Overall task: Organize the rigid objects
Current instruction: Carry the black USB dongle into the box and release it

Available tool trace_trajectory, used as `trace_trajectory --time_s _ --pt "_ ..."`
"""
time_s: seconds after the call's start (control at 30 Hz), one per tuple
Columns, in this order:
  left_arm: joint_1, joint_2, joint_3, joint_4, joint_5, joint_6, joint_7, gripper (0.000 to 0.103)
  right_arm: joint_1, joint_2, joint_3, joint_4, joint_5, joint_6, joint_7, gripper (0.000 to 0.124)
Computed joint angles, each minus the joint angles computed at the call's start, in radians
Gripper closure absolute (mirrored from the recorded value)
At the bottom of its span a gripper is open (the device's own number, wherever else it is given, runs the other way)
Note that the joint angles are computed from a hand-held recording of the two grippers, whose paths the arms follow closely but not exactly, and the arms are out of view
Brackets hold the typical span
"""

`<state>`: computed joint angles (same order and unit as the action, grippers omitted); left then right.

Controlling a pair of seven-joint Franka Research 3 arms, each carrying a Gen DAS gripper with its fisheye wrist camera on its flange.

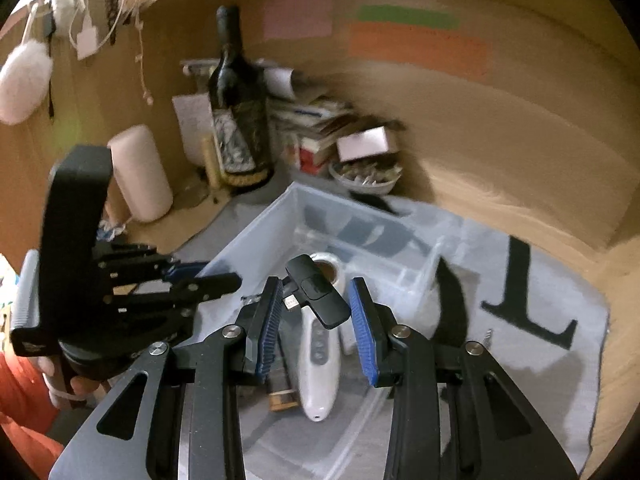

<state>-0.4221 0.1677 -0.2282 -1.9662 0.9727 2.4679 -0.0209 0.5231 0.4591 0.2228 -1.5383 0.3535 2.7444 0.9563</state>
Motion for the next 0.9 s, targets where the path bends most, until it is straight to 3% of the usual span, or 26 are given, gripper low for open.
trace_trajectory --time_s 0.33,0.5,0.73,0.9 --pt "0.0 0.0 0.0 0.0 0.0 0.0 -0.002 0.092 0.048 0.088 -0.058 0.135 -0.124 -0.216 0.111 0.092" --pt "-0.002 0.002 0.0 0.004 -0.001 -0.002 0.0 0.092 0.044 0.091 -0.053 0.144 -0.131 -0.249 0.116 0.092" --pt "-0.001 0.001 0.0 0.002 -0.001 -0.002 0.0 0.092 0.033 0.062 -0.046 0.11 -0.111 -0.19 0.109 0.084" --pt "-0.001 0.001 0.0 0.003 -0.001 -0.002 0.0 0.092 0.016 0.021 -0.046 0.066 -0.085 -0.104 0.119 0.08"
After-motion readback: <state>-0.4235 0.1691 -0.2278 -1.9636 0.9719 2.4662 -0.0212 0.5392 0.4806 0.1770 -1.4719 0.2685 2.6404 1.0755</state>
